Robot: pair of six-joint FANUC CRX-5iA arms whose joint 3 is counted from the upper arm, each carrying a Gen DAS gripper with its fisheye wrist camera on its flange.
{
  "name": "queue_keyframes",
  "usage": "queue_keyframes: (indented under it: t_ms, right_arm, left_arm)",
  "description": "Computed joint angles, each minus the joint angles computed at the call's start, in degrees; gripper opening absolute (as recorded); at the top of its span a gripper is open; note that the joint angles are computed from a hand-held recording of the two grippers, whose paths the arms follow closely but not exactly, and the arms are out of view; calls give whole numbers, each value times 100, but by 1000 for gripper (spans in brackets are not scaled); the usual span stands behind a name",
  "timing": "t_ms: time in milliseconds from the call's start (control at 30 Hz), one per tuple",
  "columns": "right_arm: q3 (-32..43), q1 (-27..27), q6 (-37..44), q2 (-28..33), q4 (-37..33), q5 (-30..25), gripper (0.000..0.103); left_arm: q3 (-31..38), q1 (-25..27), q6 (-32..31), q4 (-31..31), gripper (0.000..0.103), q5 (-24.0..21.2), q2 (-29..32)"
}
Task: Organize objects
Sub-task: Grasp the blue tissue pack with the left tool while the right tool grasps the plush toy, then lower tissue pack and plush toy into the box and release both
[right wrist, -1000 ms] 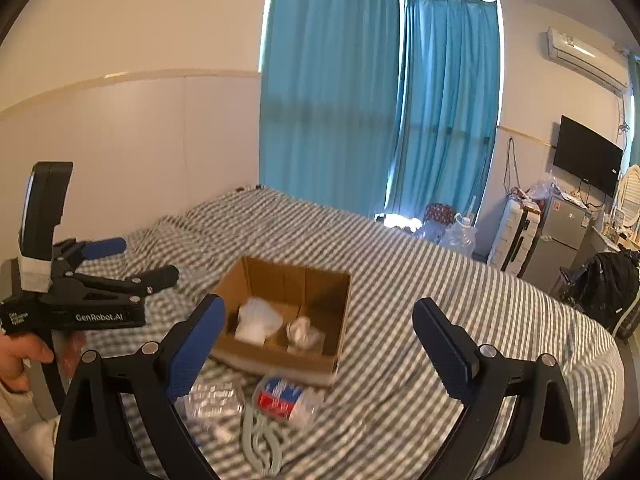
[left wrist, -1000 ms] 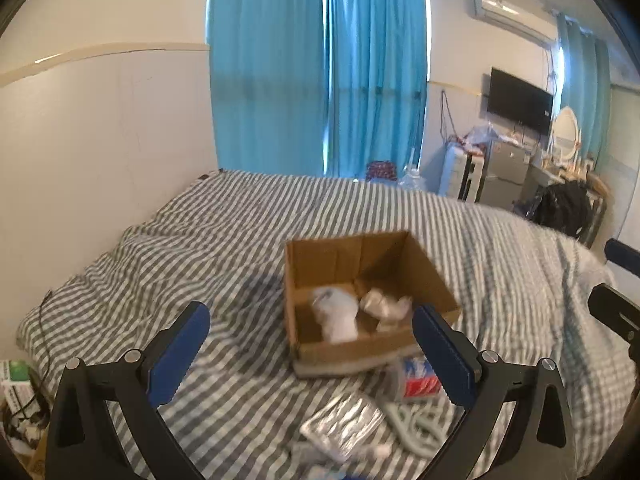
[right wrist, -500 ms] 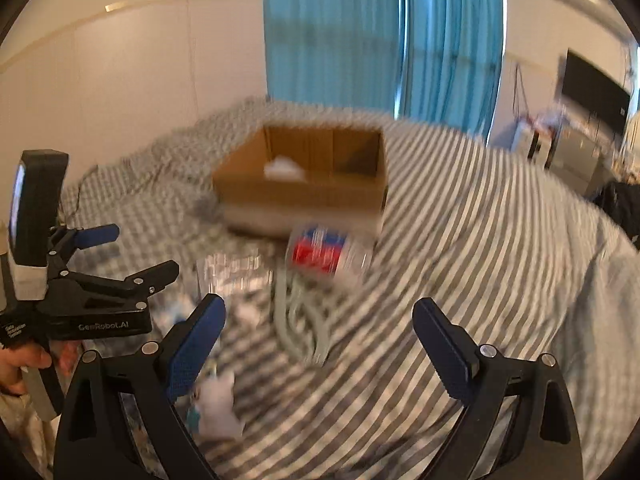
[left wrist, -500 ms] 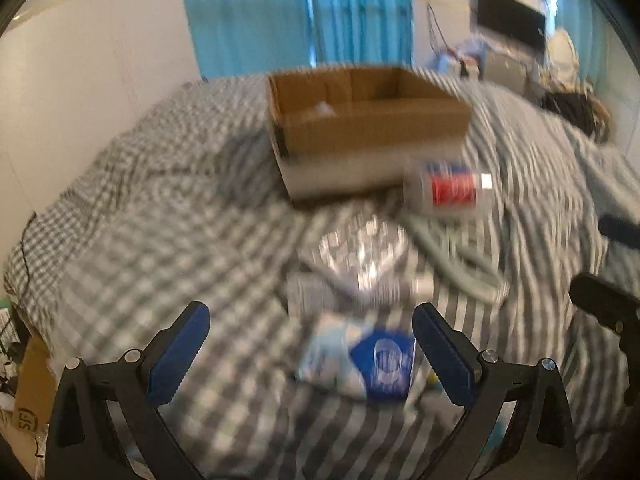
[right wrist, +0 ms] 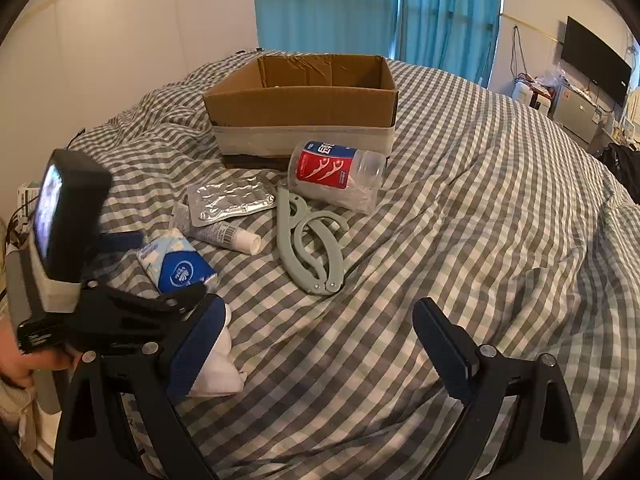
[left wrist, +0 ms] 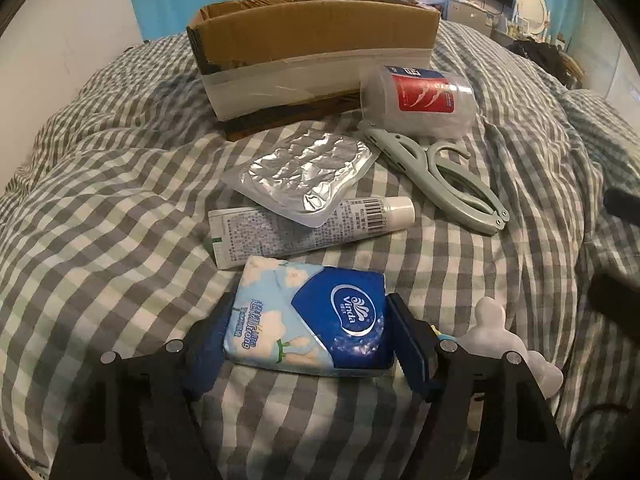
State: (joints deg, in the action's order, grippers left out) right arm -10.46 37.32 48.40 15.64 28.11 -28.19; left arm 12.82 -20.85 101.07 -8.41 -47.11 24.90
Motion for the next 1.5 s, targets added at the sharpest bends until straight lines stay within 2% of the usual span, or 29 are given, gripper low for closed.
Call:
queue_keyframes:
  t_ms: [100,233,300,400,467,533,600,633,767,1000,1300,1433,1500]
  right_arm:
    - [5,86,45,-9,-23,-108,95]
    - [166,223,471,80,-401,-300,95]
    - [295,289,715,174,-614,-407,95]
    - [704,364,1560,421,-1329,-673,95]
    - [938,429,1848,618,-1525,-903,93]
    - [1084,464,1951,754,-1610,-1080,77]
    - [1208,475,2085,850,-1713,-1261,52]
    - [1247,476,2191,859,-1792,-1317,51]
    - [924,515,1763,654,-1379,-980,50]
    - [697,276,1103,304,-951,-377,50]
    - [1028,-40,665,270,-155,110,50]
    - [1333,-153,704,334,76,279,50]
    - [1585,-209,833,422,64,293,50]
  left_arm:
    - [-376,92,66,175,74,362,-294]
    - [-693,124,528,-151,74,594,-755]
    - [-706,143,611,-235,74,563,-850]
    - [-726,108,775,-464,74,541,-960]
    - [-775,158,654,-356,74,599,-974]
    - [-870,179,580,-225,74,665,-985]
    - [-906,209,486,-111,74,691,-967]
    - [-913,212,444,-61,74,711,-943]
    - [-953,227,373,72,74,812,-961]
    - [-717,249,354,165,74,959,-934]
    - [331,308,224,230,74,1026,-538]
    - [933,416,-163,649,74,998,-219]
    - [1316,424,-168,602,74,882,-42]
